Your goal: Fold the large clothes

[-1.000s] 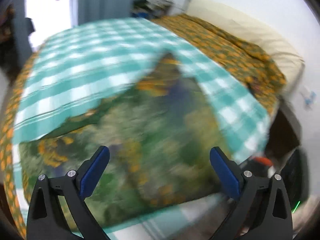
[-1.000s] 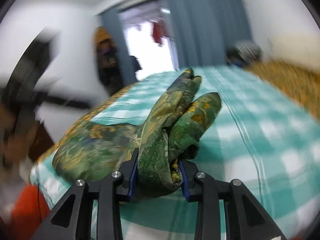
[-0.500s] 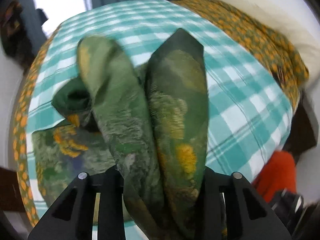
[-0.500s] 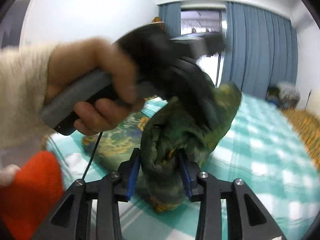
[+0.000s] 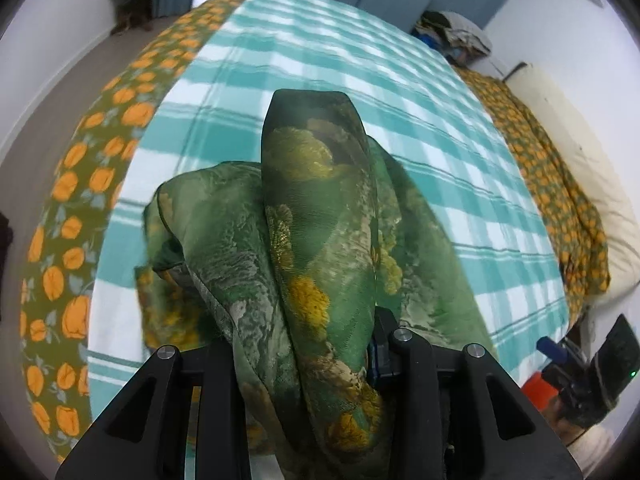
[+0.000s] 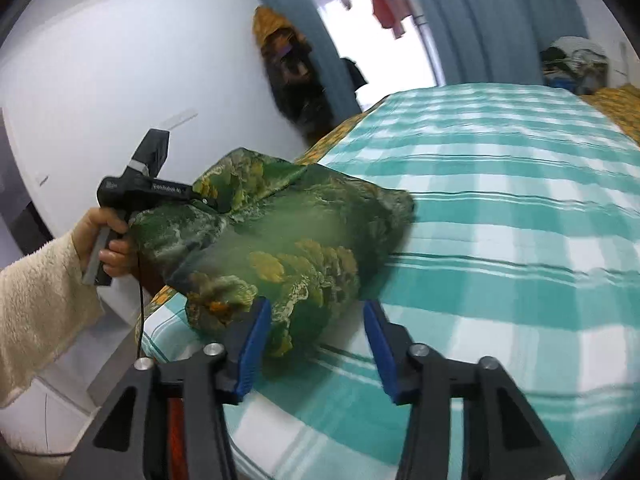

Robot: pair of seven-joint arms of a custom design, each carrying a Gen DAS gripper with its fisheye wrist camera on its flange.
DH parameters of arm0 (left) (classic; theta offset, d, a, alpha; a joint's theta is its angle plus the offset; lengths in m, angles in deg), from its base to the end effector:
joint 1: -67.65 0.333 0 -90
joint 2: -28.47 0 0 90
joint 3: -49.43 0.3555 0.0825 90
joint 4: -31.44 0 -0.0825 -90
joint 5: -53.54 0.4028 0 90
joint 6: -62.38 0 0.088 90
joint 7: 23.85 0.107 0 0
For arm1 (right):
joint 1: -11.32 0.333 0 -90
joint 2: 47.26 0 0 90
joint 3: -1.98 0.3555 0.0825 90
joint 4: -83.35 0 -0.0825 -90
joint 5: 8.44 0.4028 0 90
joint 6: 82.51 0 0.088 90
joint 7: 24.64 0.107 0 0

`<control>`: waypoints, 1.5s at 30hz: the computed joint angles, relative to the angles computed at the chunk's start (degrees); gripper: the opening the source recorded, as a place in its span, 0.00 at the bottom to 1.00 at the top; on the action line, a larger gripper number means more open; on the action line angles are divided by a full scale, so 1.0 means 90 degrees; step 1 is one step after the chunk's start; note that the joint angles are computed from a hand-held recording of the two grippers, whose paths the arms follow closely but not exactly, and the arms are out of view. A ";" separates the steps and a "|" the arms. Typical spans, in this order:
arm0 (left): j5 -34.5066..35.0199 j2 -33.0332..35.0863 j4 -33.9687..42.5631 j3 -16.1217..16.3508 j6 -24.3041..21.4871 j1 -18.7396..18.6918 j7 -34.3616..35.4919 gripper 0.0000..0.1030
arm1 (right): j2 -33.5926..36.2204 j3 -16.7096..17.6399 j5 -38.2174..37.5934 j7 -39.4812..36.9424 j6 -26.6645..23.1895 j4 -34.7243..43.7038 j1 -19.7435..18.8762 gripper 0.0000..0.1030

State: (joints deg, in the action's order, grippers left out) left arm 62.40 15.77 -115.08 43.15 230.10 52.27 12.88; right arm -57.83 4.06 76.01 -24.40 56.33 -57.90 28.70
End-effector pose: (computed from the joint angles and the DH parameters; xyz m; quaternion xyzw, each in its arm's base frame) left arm 0.4443 -0.1883 0.4374 -0.7984 0.5259 -0.2802 0.0870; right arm 0.4510 0.1640 0.4070 -0.8087 0.3431 0.0276 0.4770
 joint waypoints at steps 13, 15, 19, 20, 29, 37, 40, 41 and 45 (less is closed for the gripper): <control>0.0040 0.0461 -0.1044 0.0215 0.1316 0.0218 0.0387 0.43 | 0.2021 0.0846 -0.2184 0.1147 0.1141 0.1145 0.0905 0.32; 0.0061 0.0597 -0.1307 0.0407 0.1998 0.0114 0.0103 0.44 | 0.2159 0.0870 -0.2144 0.1409 0.1013 0.1232 0.0843 0.32; 0.0471 0.0651 -0.1389 0.1257 0.2337 -0.0570 -0.0219 0.45 | 0.2105 0.0933 -0.2291 0.1542 0.1158 0.1192 0.0841 0.32; 0.0561 0.0630 -0.1372 0.1246 0.2304 -0.0543 -0.0262 0.45 | 0.2067 0.0921 -0.2393 0.1626 0.1113 0.1190 0.0829 0.32; 0.1137 0.0998 -0.1766 0.1433 0.3771 -0.0337 -0.1042 0.46 | 0.2127 0.0867 -0.3339 0.3296 0.0878 0.2410 0.0887 0.34; 0.1509 0.1219 -0.1826 0.0985 0.4254 0.0312 -0.1384 0.46 | 0.4140 0.0790 -0.4695 0.5472 0.1024 0.4541 0.1307 0.34; 0.1398 0.1307 -0.1832 0.0734 0.4266 0.0522 -0.1309 0.46 | 0.4636 0.0522 -0.5786 0.6320 0.1223 0.4721 0.1699 0.33; 0.1378 0.1327 -0.1822 0.0657 0.4293 0.0599 -0.1302 0.46 | 0.4654 0.0589 -0.5840 0.6393 0.1221 0.4762 0.1647 0.33; 0.1543 0.1315 -0.1804 0.0379 0.4290 0.0921 -0.1417 0.47 | 0.4517 0.0922 -0.5644 0.6209 0.0924 0.4752 0.1201 0.33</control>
State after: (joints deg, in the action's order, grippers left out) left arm 76.29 27.60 -131.32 46.56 268.71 60.56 0.13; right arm -17.18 12.35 25.21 31.48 64.64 -15.13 39.51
